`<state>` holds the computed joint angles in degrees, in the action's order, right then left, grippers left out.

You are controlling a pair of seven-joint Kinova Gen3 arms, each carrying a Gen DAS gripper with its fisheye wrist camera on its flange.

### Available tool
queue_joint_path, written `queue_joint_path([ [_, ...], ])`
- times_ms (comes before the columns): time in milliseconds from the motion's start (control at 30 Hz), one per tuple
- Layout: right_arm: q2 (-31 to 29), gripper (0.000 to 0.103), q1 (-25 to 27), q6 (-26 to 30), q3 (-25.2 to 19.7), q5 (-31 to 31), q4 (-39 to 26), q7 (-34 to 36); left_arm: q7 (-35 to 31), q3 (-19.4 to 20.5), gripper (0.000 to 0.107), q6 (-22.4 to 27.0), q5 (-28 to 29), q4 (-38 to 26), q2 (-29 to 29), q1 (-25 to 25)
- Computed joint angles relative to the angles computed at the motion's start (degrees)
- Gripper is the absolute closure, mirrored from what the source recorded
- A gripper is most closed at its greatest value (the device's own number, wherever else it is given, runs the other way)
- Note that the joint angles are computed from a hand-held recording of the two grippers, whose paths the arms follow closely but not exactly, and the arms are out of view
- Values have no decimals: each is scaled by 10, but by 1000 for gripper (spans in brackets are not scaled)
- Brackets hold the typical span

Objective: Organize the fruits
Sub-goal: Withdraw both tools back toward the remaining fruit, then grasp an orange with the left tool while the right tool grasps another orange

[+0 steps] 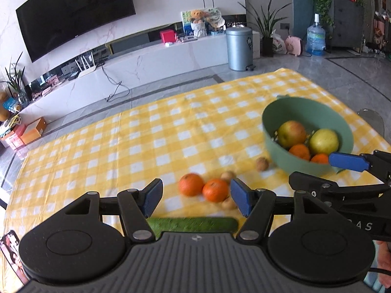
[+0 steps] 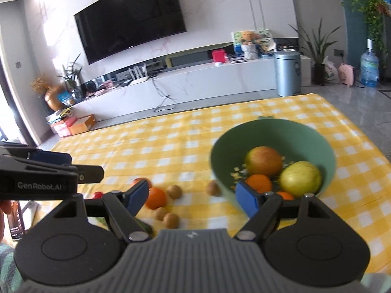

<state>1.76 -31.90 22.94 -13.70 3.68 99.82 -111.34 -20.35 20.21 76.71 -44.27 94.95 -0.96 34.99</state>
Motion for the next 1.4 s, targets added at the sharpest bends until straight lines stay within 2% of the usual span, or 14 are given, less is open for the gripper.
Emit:
queue_joint_path([
  [133, 13, 27, -27, -10, -3, 73, 7, -55, -14, -1, 33, -35, 12, 37, -21, -11],
  [267, 30, 27, -47, 0, 2, 111, -2, -79, -6, -2, 35, -64, 20, 64, -32, -29],
  [567, 53, 28, -71, -6, 21, 155, -7, -108, -5, -4, 35, -157, 47, 128, -70, -83],
  [667, 60, 31, -81, -13, 27, 171, -7, -114, 7, -1, 35, -190, 52, 153, -88, -107],
  [900, 90, 49, -71, -2, 19, 118, -34, -61, 15, -2, 40, -249, 78, 189, -111, -165],
  [1067, 110, 56, -52, 3, 7, 51, -53, -1, 0, -7, 42, -293, 98, 207, -117, -195],
  [1133, 120, 60, -51, 5, 7, 31, -62, 14, -10, -8, 47, -306, 106, 210, -113, -205],
  [1233, 135, 60, -49, 9, 4, 8, -77, 43, -35, -12, 52, -302, 118, 199, -99, -213],
  [1400, 162, 60, -52, 27, -4, -20, -113, 91, -76, -29, 53, -305, 135, 191, -91, -216],
])
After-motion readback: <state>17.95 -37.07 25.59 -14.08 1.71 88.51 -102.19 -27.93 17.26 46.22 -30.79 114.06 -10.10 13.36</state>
